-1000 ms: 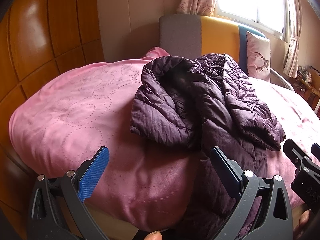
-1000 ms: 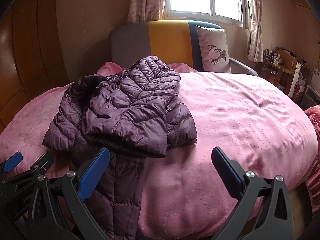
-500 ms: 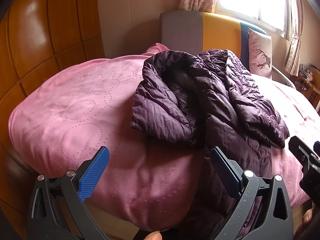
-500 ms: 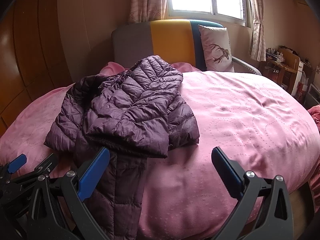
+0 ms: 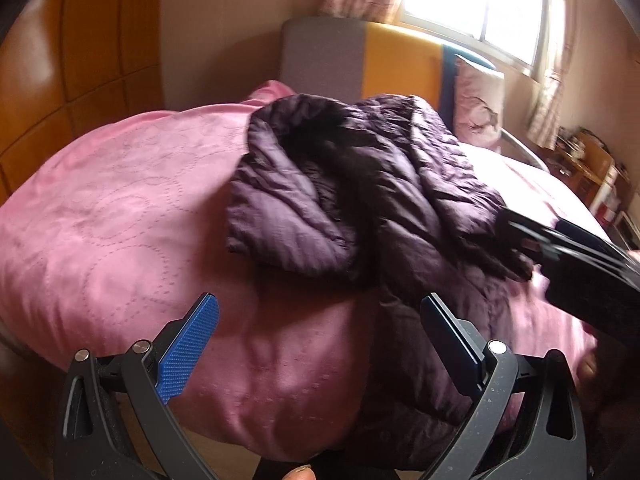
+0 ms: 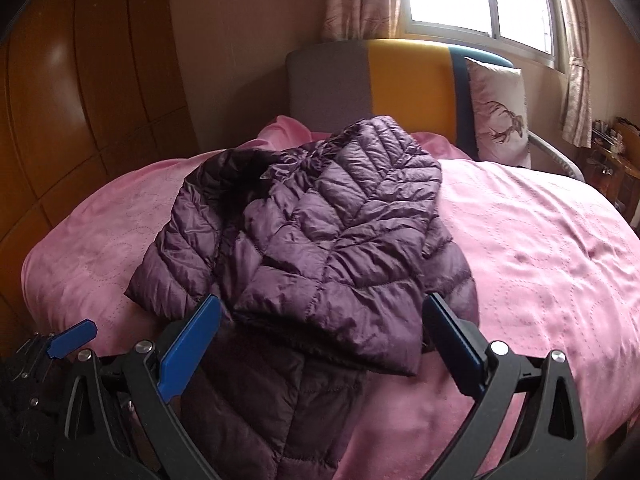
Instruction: Fold large clothes
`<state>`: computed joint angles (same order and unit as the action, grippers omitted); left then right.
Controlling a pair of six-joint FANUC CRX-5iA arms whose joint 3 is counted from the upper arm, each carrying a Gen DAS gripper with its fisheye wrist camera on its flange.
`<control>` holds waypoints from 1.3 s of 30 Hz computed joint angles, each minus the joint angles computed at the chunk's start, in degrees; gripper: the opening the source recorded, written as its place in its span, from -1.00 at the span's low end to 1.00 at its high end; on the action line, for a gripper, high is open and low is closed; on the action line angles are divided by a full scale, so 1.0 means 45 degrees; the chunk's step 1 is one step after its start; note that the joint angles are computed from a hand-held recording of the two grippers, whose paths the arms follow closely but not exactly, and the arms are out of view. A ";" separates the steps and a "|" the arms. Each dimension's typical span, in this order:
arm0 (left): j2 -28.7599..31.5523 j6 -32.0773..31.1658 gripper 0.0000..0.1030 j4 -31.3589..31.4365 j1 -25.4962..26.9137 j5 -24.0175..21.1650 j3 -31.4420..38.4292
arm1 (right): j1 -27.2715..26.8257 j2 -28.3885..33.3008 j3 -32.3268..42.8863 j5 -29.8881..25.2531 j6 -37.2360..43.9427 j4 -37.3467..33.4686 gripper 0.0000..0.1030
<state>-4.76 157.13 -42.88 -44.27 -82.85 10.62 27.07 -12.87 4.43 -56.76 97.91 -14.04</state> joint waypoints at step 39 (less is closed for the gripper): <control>-0.5663 -0.6168 -0.88 0.8908 1.3654 0.7230 -0.4263 | -0.5087 0.7725 0.7843 -0.1670 -0.4971 0.4838 -0.46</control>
<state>-30.25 129.38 -2.79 17.18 -50.31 -8.57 4.18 21.90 39.72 -64.27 75.54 7.73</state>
